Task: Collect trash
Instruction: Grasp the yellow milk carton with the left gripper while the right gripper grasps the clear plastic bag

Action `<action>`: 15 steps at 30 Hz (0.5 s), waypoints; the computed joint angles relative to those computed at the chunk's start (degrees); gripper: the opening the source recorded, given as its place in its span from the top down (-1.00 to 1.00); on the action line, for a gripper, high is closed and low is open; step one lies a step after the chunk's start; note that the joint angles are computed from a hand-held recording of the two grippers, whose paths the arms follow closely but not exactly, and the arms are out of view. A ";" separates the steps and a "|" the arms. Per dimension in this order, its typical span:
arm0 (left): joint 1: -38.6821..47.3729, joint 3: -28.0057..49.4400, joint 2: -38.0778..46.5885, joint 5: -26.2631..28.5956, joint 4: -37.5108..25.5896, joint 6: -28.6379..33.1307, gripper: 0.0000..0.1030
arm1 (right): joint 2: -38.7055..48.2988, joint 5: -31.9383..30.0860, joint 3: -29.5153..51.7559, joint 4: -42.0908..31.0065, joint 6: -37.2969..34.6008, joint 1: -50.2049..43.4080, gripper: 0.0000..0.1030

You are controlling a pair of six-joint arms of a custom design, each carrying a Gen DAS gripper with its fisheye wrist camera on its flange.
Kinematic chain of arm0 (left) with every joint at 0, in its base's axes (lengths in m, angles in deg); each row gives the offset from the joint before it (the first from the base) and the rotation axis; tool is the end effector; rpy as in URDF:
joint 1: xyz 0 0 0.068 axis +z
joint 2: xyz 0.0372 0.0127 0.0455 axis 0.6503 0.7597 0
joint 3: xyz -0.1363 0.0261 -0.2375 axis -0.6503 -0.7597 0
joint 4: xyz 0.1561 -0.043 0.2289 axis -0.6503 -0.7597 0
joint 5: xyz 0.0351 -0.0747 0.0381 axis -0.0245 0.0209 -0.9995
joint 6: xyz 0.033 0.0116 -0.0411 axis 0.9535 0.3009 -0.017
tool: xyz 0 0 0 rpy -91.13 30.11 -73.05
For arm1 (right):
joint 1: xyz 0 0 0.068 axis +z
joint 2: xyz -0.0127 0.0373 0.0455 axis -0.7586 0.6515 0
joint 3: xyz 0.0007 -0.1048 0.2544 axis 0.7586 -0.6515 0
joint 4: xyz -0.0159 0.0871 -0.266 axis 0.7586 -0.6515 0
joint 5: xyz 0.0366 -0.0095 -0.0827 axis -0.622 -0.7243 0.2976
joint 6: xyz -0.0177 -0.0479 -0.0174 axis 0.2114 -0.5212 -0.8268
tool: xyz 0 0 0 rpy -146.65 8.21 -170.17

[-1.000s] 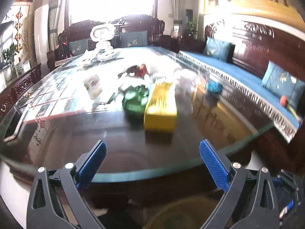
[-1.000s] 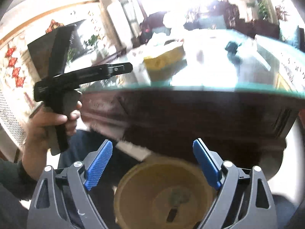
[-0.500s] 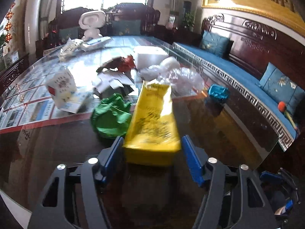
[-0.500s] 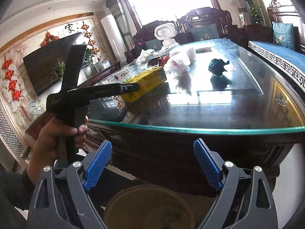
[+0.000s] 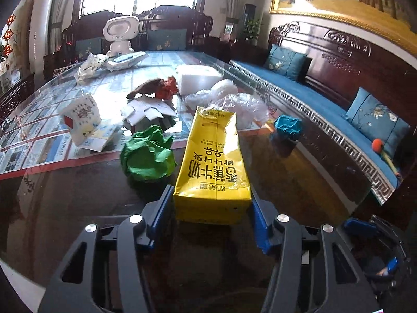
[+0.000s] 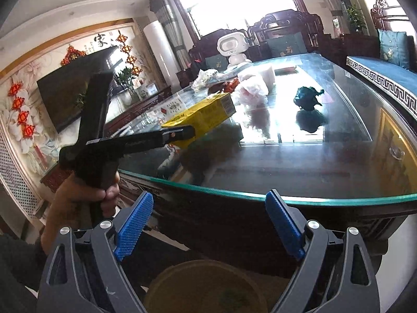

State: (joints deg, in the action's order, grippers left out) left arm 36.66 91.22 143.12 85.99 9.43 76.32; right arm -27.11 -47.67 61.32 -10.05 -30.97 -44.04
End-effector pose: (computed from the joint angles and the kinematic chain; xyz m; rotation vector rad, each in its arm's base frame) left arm 0.3180 -0.0385 0.3280 0.6037 2.1973 -0.4696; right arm 0.1938 0.0289 0.3001 -0.0018 2.0949 0.5428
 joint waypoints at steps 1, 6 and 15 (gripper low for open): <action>0.90 -0.20 -0.67 1.03 -0.37 0.29 -0.06 | 0.01 0.61 0.70 -0.24 -0.30 0.38 -0.65; 6.71 -0.15 -3.01 5.60 -0.89 0.11 -0.06 | 4.11 5.27 5.11 0.93 -2.75 1.52 -0.64; 14.02 2.98 -0.44 10.65 -3.99 2.54 -0.05 | 25.35 7.18 20.44 5.33 -4.85 6.72 -0.49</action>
State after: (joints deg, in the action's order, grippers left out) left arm 50.68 94.20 142.68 96.63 5.45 78.86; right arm -1.76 -40.49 81.76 -4.71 -35.83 -37.32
